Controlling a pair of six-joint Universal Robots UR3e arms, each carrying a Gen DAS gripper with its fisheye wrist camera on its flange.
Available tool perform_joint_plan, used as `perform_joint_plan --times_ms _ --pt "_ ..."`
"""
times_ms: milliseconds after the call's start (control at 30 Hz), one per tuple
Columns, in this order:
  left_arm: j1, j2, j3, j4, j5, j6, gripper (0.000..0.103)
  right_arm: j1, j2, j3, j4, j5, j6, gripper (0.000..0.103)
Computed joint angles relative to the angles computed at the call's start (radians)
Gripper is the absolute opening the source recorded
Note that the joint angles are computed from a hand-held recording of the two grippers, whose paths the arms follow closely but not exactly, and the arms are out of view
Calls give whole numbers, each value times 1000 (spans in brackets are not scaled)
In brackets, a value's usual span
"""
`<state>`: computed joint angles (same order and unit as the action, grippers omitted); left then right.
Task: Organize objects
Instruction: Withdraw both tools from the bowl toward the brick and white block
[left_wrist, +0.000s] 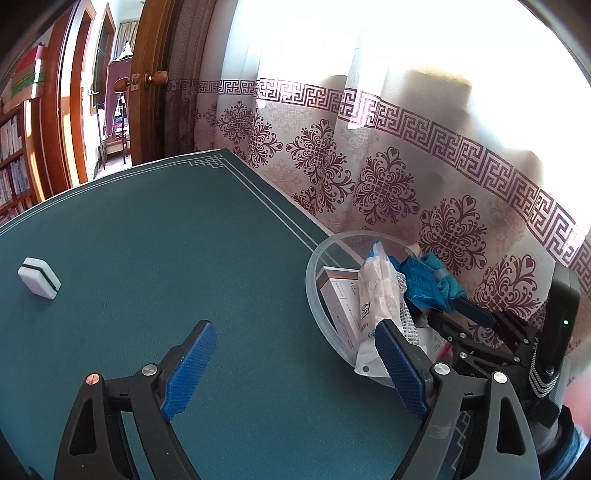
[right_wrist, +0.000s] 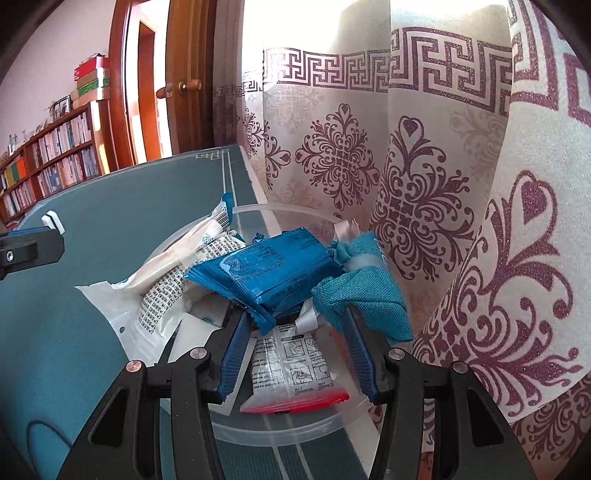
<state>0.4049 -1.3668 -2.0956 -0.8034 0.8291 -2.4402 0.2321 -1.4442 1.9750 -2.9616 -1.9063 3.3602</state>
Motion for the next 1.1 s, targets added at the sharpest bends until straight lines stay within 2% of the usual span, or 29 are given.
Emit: perform_joint_plan --times_ms 133,333,467,700,967,1100 --pt "45 7 -8 -18 0 19 91 33 -21 11 -13 -28 4 53" --pt "99 14 -35 19 14 23 91 110 -49 8 -46 -110 13 53" --pt "147 18 -36 -4 5 40 95 161 -48 -16 -65 -137 17 54" --pt "205 25 -76 85 39 20 95 240 8 -101 -83 -141 -9 59" --pt "268 26 -125 196 78 7 97 303 82 -194 -72 -134 -23 59" --pt "301 16 -129 208 78 13 97 321 122 -249 -62 -121 -21 61"
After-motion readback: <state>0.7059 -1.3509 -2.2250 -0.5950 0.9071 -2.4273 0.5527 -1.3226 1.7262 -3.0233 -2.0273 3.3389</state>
